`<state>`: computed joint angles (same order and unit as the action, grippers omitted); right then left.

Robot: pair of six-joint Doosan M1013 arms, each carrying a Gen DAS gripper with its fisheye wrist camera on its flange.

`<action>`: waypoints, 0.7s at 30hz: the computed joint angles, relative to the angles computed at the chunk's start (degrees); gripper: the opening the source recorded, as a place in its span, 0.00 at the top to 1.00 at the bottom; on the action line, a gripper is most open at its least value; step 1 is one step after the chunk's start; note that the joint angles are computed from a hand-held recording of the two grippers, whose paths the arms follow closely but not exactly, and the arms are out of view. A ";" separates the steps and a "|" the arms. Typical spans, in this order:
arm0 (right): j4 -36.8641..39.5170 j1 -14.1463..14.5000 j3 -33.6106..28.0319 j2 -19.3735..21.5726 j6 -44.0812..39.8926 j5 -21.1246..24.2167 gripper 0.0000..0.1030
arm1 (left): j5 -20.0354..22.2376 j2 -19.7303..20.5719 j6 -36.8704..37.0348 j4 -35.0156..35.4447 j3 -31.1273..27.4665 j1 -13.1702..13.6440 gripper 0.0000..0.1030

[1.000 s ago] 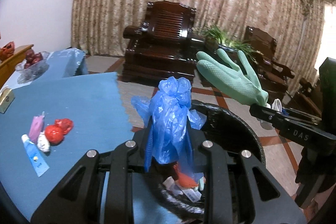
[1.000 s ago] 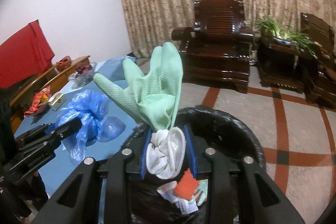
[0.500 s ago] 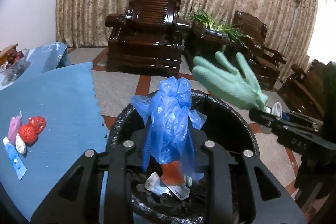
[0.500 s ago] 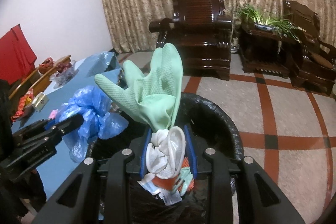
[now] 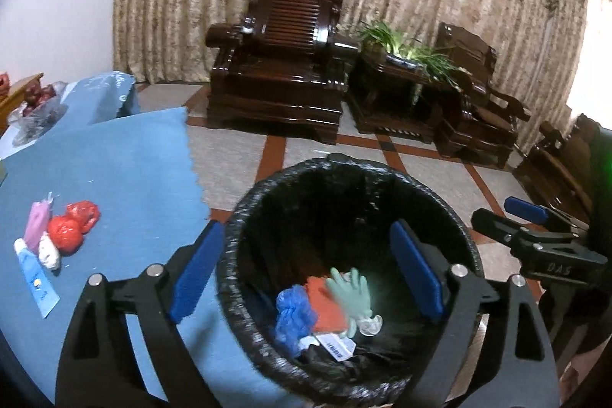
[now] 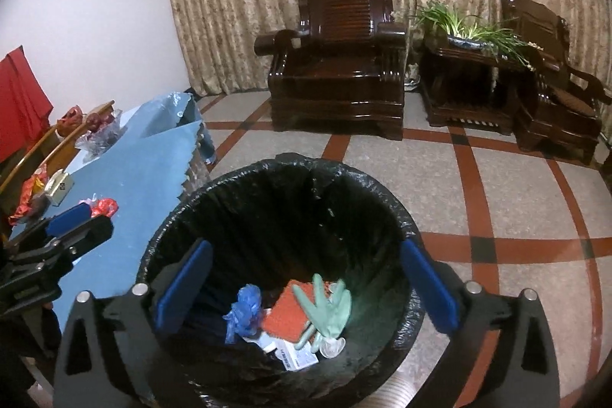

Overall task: Collect trash
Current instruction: 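Open both grippers over the bin to drop the bag and glove, then move both grippers back to the lotion tube and red bag on the table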

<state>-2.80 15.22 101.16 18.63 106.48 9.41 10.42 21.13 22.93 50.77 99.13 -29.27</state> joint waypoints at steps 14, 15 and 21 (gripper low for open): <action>16.23 3.07 -2.49 1.08 -17.81 -0.17 0.06 | 7.42 -6.12 -24.07 19.19 6.91 2.52 0.12; 18.64 3.49 -2.99 1.37 -20.69 0.08 0.06 | 8.06 -6.49 -25.07 19.85 7.40 2.74 0.12; 27.78 5.59 -5.28 2.90 -32.19 1.09 0.06 | 11.41 -8.26 -28.49 21.57 9.59 4.21 0.12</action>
